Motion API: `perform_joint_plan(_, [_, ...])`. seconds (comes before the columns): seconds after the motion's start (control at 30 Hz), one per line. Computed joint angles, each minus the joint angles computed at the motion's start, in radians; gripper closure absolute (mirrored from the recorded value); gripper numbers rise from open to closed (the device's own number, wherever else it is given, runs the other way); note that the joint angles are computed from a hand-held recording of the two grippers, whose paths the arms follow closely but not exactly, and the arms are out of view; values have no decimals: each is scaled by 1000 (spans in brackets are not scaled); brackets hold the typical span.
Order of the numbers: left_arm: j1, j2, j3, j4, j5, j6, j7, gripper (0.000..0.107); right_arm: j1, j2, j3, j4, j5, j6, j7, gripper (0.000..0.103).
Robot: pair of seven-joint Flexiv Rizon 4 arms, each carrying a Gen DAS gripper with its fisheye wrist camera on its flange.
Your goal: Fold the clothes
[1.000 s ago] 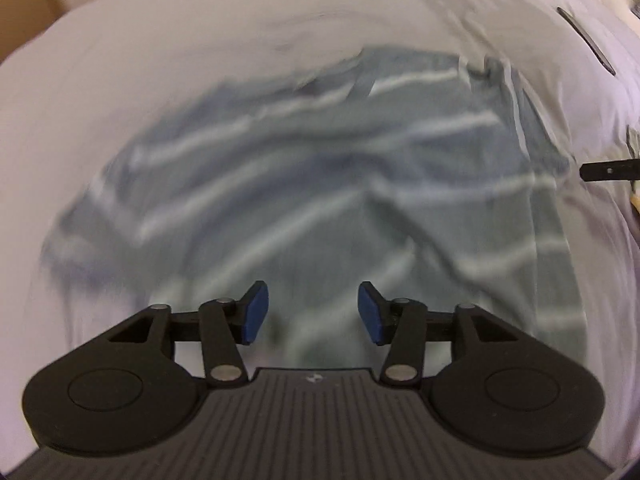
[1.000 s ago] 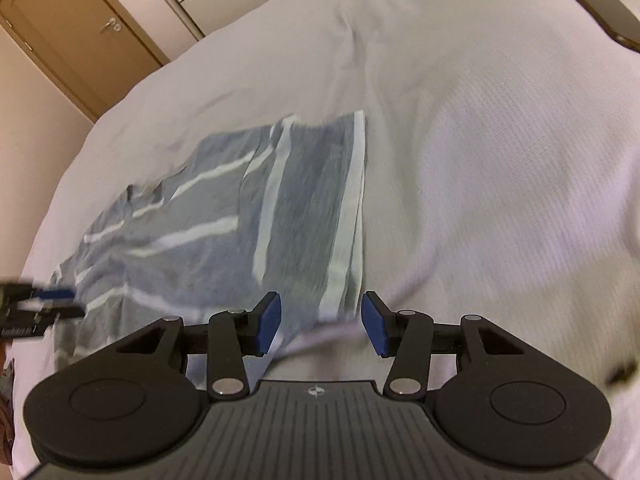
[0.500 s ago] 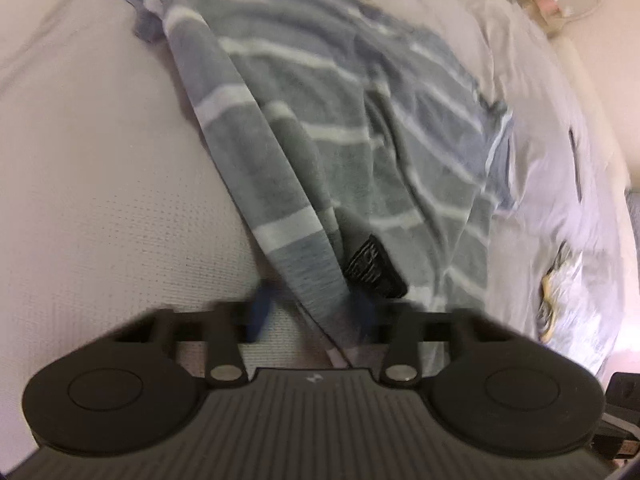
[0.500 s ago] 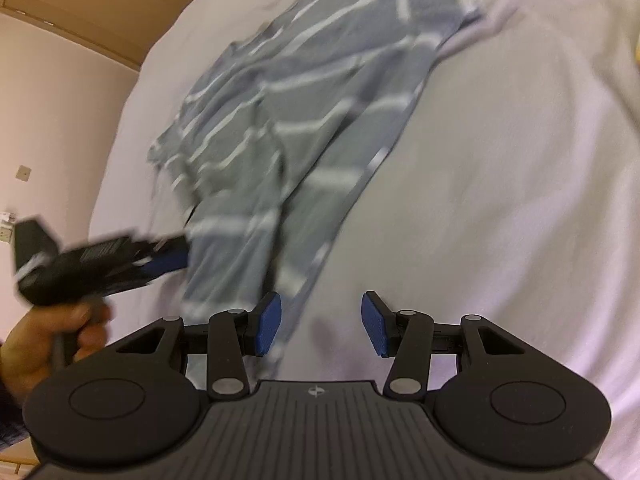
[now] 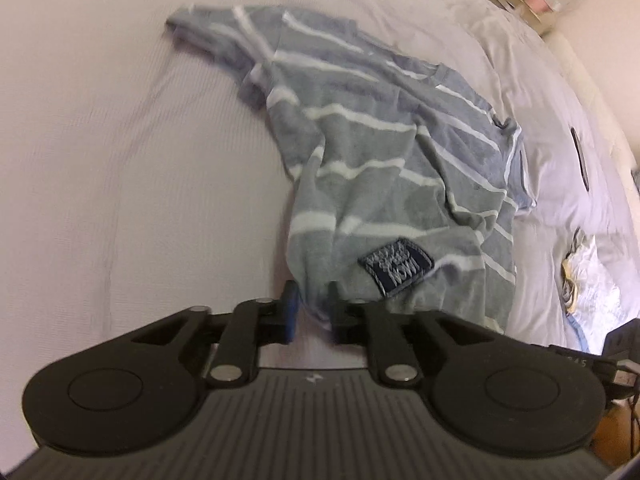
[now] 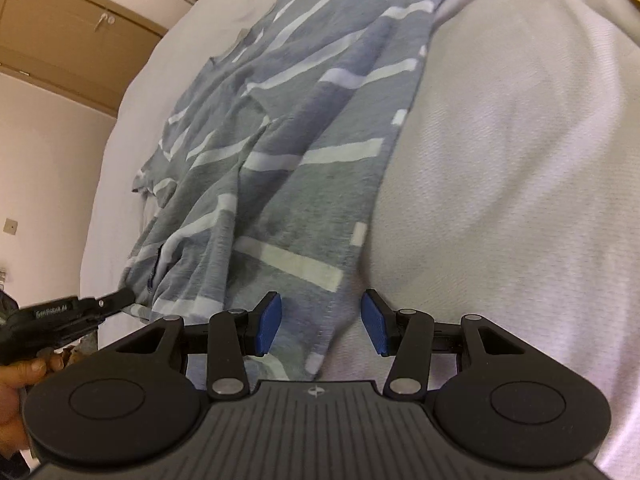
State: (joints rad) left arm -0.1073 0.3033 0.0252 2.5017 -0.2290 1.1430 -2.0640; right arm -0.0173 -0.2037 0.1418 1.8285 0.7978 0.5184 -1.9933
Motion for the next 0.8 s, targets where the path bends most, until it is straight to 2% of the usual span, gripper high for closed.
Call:
perform_joint_plan(0.03, [-12, -7, -3, 11, -19, 26, -11, 69, 4, -5, 1, -4, -1, -5, 8, 56])
perform_joint_plan(0.07, [-27, -21, -5, 21, -43, 59, -15, 68, 8, -11, 2, -7, -8, -10, 19, 63])
perform_joint_plan(0.1, [-44, -35, -6, 31, -70, 93, -18, 68, 12, -17, 2, -10, -17, -13, 33, 81])
perform_joint_plan(0.13, [-63, -53, -4, 38, -105, 124, -18, 70, 14, -20, 0, -11, -28, -14, 58, 93])
perform_joint_plan(0.17, [-86, -72, 0, 44, -146, 155, -12, 76, 12, -22, -3, -14, -35, -23, 82, 99])
perform_joint_plan(0.2, [-114, -88, 9, 44, -197, 169, 15, 86, 4, -20, -6, -19, -38, -38, 89, 100])
perform_joint_plan(0.23, [-137, -101, 14, 43, -244, 177, 43, 106, -2, -15, -8, -23, -44, -53, 91, 100])
perform_joint_plan(0.37, [-106, -25, 14, 10, -182, 48, 87, 105, -3, 51, -20, -35, -163, -81, 23, 102])
perform_joint_plan(0.5, [-40, 117, 21, -41, -49, -231, 88, 105, 13, 112, -45, -47, -342, -62, -41, 102])
perform_joint_plan(0.57, [-19, 165, 24, -33, -18, -314, 69, 105, 26, 123, -54, -46, -432, -22, -55, 102])
perform_joint_plan(0.63, [2, 208, 23, -14, 11, -370, 39, 102, 28, 112, -67, -58, -469, -22, -42, 102])
perform_joint_plan(0.7, [14, 231, 12, 14, 26, -386, -6, 96, 25, 103, -73, -59, -485, -14, -34, 100])
perform_joint_plan(0.73, [9, 238, 10, 33, 15, -363, -21, 87, 25, 104, -71, -42, -496, 7, -33, 95])
perform_joint_plan(0.77, [3, 243, 7, 52, 5, -338, -36, 74, 23, 105, -70, -27, -502, 26, -35, 86])
perform_joint_plan(0.8, [-10, 241, 1, 72, -11, -296, -45, 70, 15, 105, -74, -22, -486, 30, -44, 83])
